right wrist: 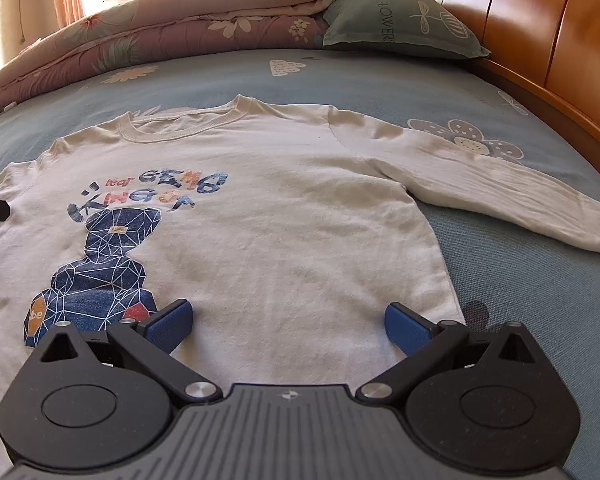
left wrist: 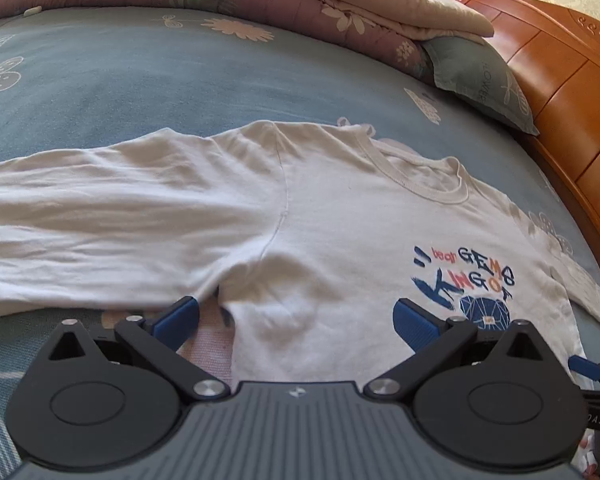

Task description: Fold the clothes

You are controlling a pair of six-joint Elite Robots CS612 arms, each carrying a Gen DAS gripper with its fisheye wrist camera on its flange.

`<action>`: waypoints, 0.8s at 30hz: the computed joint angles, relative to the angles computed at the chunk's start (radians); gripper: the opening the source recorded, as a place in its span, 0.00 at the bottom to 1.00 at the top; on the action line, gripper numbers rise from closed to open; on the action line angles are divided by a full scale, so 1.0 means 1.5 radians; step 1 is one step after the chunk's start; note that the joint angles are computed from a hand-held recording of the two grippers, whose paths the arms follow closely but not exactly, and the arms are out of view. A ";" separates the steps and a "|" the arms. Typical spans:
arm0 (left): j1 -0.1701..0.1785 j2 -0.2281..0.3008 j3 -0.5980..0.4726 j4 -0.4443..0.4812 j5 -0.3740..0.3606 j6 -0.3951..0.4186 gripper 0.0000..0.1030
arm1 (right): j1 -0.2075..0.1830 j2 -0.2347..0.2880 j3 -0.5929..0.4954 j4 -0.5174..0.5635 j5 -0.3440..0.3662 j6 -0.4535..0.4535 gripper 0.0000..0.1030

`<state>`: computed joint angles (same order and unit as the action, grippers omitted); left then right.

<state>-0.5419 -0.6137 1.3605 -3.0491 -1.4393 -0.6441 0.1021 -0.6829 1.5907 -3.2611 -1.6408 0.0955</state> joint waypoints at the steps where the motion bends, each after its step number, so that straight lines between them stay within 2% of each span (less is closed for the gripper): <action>1: 0.003 -0.003 -0.002 0.006 -0.008 -0.004 0.99 | 0.000 0.000 0.000 -0.001 0.001 0.000 1.00; 7: 0.023 0.009 -0.038 -0.044 0.014 -0.048 0.99 | 0.000 0.000 0.002 -0.005 0.000 -0.004 1.00; 14: 0.045 0.074 -0.149 0.053 0.006 -0.082 0.99 | 0.000 0.000 0.003 -0.008 -0.001 -0.010 1.00; 18: 0.055 0.106 -0.200 0.057 0.008 -0.071 0.99 | 0.000 0.001 0.004 -0.011 0.000 -0.015 1.00; 22: 0.061 0.121 -0.237 0.082 0.006 -0.060 0.99 | 0.001 0.000 0.005 -0.012 0.000 -0.018 1.00; 24: 0.061 0.117 -0.239 0.101 0.006 -0.055 0.99 | 0.001 0.000 0.006 -0.013 0.000 -0.019 1.00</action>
